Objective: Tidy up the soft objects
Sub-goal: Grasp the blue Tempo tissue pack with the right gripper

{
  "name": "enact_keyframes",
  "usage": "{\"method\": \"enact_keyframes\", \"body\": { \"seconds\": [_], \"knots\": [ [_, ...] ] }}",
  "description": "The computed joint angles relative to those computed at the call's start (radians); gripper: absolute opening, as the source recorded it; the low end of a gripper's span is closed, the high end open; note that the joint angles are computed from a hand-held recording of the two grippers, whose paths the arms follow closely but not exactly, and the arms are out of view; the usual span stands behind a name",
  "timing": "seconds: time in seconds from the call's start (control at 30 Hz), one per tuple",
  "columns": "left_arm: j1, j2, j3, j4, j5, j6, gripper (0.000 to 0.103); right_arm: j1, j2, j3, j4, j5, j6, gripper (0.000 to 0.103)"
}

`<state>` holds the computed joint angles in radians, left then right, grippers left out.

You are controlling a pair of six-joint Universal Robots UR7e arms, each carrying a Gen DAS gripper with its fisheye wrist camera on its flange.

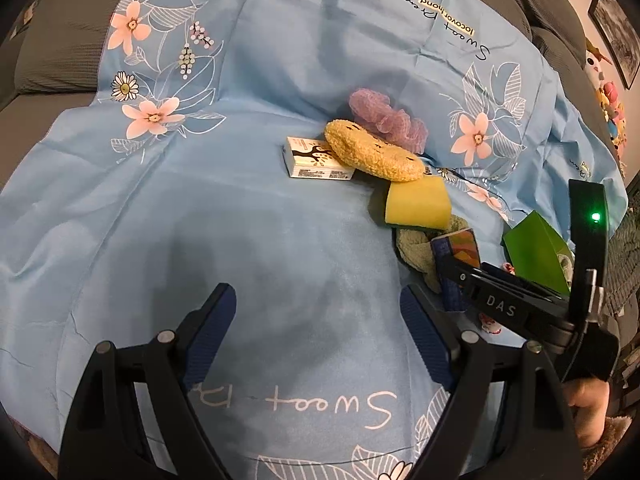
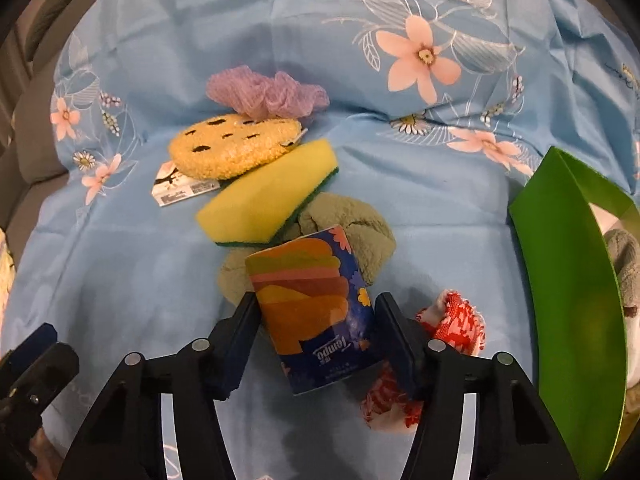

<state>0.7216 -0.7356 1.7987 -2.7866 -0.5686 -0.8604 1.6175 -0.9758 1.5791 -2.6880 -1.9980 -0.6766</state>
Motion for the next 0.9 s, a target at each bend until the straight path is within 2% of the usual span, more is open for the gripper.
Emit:
{"method": "enact_keyframes", "body": {
  "seconds": [0.07,0.2,0.33,0.43,0.5,0.63,0.73,0.77,0.83,0.87,0.9],
  "knots": [
    [-0.001,-0.003,0.001,0.006,0.001,-0.005,0.084,0.002,-0.017,0.011,0.023,0.018,0.009,0.059],
    [0.004,-0.016,0.003,0.03,-0.009,-0.031,0.084,0.005,-0.073,0.028,0.2,0.071,0.07,0.059],
    [0.008,-0.024,0.007,0.028,-0.023,-0.039,0.084,0.005,-0.089,0.043,0.302,0.072,0.135,0.06],
    [0.008,-0.029,0.008,0.045,-0.023,-0.054,0.083,-0.003,-0.094,0.046,0.327,0.096,0.146,0.067],
    [0.009,-0.032,0.01,0.048,-0.023,-0.063,0.082,-0.008,-0.101,0.046,0.322,0.106,0.15,0.075],
    [0.012,-0.026,0.006,0.038,-0.047,-0.06,0.082,-0.02,-0.13,0.052,0.283,0.138,0.153,0.075],
    [0.015,-0.015,-0.002,0.018,-0.09,-0.034,0.08,-0.043,-0.149,0.032,0.31,0.222,0.173,0.075],
    [0.015,-0.011,-0.004,0.009,-0.107,-0.023,0.079,-0.048,-0.152,0.028,0.318,0.239,0.179,0.075],
    [0.016,0.002,-0.012,-0.012,-0.146,0.008,0.075,-0.057,-0.154,0.014,0.337,0.27,0.185,0.066],
    [0.014,0.009,-0.016,-0.018,-0.162,0.018,0.068,-0.058,-0.15,0.008,0.347,0.275,0.189,0.058],
    [0.015,0.016,-0.021,-0.024,-0.182,0.033,0.063,-0.061,-0.149,0.002,0.365,0.279,0.196,0.055]
  ]
}}
